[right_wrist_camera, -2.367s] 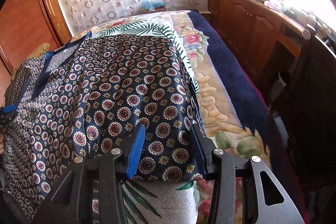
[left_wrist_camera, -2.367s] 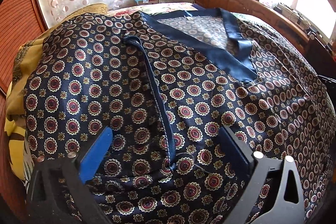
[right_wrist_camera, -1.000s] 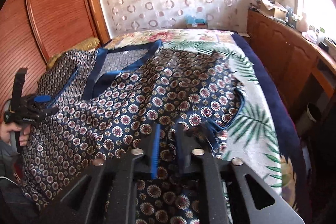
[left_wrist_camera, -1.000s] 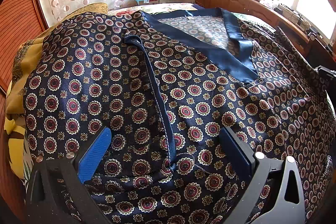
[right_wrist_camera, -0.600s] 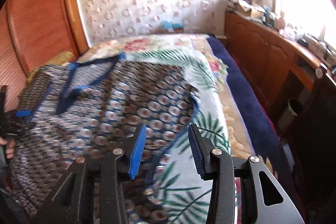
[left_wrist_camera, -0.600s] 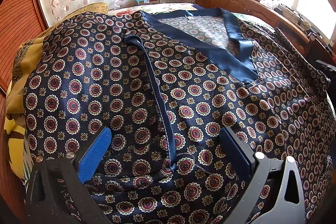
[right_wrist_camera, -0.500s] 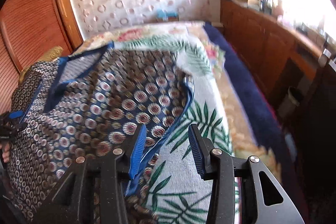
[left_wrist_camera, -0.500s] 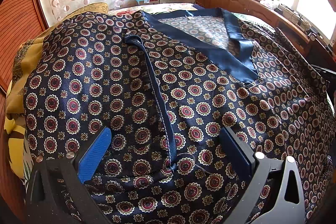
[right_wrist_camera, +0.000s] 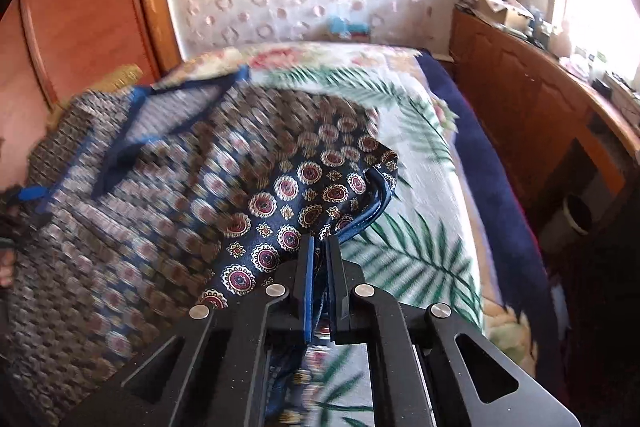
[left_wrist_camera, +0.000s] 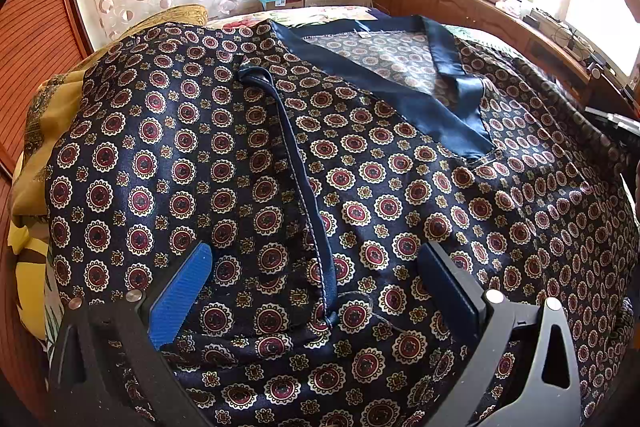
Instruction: Fold small clothes
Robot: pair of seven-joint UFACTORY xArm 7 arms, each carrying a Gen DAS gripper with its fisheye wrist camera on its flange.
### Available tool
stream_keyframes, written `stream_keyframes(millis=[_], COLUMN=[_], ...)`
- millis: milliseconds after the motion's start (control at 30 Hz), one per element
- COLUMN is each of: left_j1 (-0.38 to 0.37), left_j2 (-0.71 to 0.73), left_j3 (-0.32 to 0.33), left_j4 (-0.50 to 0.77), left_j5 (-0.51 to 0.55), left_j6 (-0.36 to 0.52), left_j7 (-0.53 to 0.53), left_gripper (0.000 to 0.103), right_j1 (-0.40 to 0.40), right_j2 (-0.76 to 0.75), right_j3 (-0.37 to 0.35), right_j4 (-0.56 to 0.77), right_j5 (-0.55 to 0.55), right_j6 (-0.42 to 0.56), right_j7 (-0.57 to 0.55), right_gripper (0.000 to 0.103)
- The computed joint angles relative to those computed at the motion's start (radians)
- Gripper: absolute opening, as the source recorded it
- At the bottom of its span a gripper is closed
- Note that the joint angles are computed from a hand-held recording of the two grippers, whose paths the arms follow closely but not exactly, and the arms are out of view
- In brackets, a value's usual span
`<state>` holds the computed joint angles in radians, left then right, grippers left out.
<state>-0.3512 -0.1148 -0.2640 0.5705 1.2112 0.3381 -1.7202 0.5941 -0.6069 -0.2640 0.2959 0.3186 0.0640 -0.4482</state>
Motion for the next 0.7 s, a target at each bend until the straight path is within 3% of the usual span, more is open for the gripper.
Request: stream_keyframes(millis=[300, 400, 467, 533, 600, 700], left_j1=[0.001, 0.000, 0.000, 0.001, 0.000, 0.001], left_j2=[0.000, -0.001, -0.002, -0.001, -0.002, -0.001], left_j3=[0.001, 0.000, 0.000, 0.000, -0.001, 0.000], left_j4=[0.000, -0.001, -0.001, -0.001, -0.001, 0.000], left_j5=[0.002, 0.001, 0.000, 0.001, -0.001, 0.001], left_j6=[-0.001, -0.001, -0.001, -0.001, 0.000, -0.001], left_j7=[-0.002, -0.001, -0.001, -0.001, -0.001, -0.001], left_gripper=[0.103, 0.103, 0.103, 0.103, 0.103, 0.103], right_j1=[0.165, 0.223, 0.215, 0.151, 0.037, 0.026], right_j2=[0.003, -0.044, -0.046, -0.044, 0.010, 0.076], right_j3=[-0.026, -0.095, -0.095, -0.068, 0.016, 0.004], right_j4=[0.045, 0.022, 0.019, 0.008, 0.008, 0.026], right_j5=[0.007, 0.002, -0.004, -0.021, -0.044, -0.071], right_j6=[-0.052, -0.066, -0.077, -0.095, -0.115, -0.108], right_j7=[0.004, -0.028, -0.025, -0.009, 0.049, 0.081], right_gripper=[0.005, 0.019, 0.039, 0.040, 0.040, 0.040])
